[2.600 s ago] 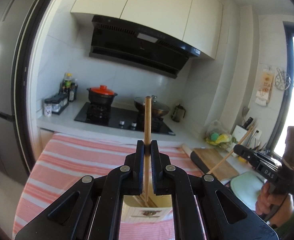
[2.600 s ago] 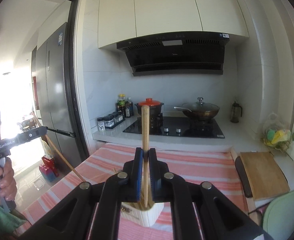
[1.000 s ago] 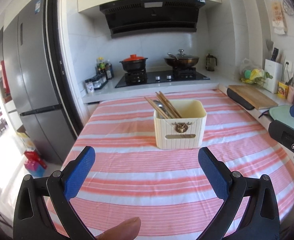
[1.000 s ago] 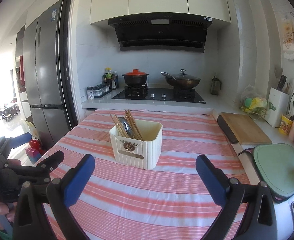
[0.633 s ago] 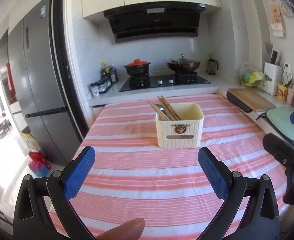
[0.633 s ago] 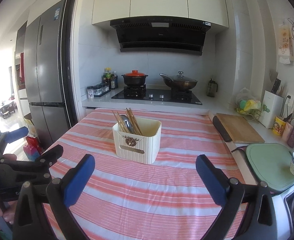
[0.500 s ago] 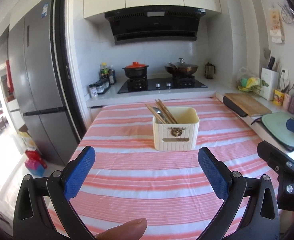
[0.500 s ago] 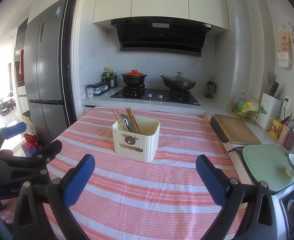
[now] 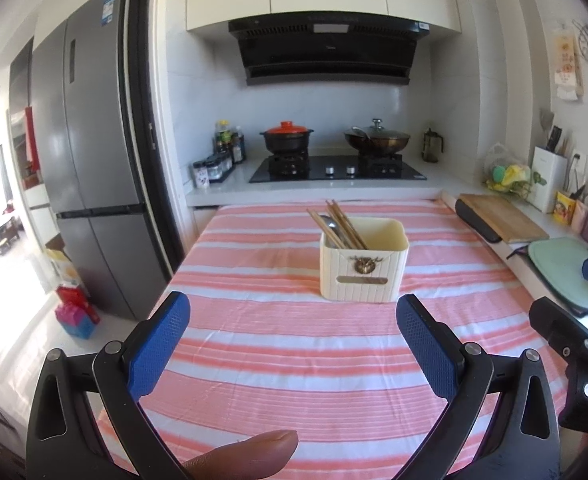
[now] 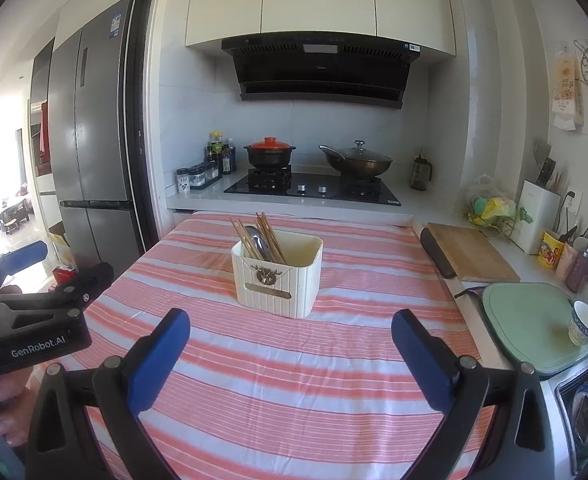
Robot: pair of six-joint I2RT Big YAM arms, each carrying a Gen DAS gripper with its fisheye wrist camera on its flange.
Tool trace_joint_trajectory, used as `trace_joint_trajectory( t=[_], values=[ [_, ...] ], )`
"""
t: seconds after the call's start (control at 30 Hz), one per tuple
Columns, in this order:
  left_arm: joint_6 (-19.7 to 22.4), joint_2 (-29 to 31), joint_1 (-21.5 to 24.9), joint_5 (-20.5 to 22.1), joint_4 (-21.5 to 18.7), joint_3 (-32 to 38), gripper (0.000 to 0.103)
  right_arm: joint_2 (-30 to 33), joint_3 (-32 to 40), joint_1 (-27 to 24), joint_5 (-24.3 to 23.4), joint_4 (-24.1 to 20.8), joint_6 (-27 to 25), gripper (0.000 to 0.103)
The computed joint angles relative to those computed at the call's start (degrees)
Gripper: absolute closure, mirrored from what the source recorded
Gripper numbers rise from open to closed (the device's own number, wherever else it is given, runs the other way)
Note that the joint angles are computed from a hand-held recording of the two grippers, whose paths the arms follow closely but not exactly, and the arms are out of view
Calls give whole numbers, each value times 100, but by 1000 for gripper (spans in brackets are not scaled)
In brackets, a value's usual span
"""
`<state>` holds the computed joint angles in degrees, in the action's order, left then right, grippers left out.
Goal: Organize utensils
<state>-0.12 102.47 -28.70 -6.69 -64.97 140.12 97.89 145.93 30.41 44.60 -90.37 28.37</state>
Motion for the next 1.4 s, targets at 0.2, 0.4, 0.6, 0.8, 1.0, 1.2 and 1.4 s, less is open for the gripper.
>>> trace_joint_trajectory(
  t=[0.2,0.4,0.6,0.8,1.0,1.2,1.4],
  values=[
    [51,-40,-19,-25,-15,-56,0,36,110,53,10,-67,9,0],
    [35,-26,-1,-38,-114,-7,0,97,231,87,15,-177,50,0],
    [21,-8,-5,-104,-184,46,0,175,405,102,-47,-259,71,0],
    [33,-2,-11,-133,-193,75,0,250,556,119,-54,-323,49,0],
    [35,-20,-18,-153,-186,40,0,253,560,119,-55,-331,54,0],
    [16,-32,-9,-160,-191,22,0,291,647,121,-68,-395,61,0],
    [8,-29,-4,-148,-209,33,0,297,662,125,-70,-415,78,0]
  ],
)
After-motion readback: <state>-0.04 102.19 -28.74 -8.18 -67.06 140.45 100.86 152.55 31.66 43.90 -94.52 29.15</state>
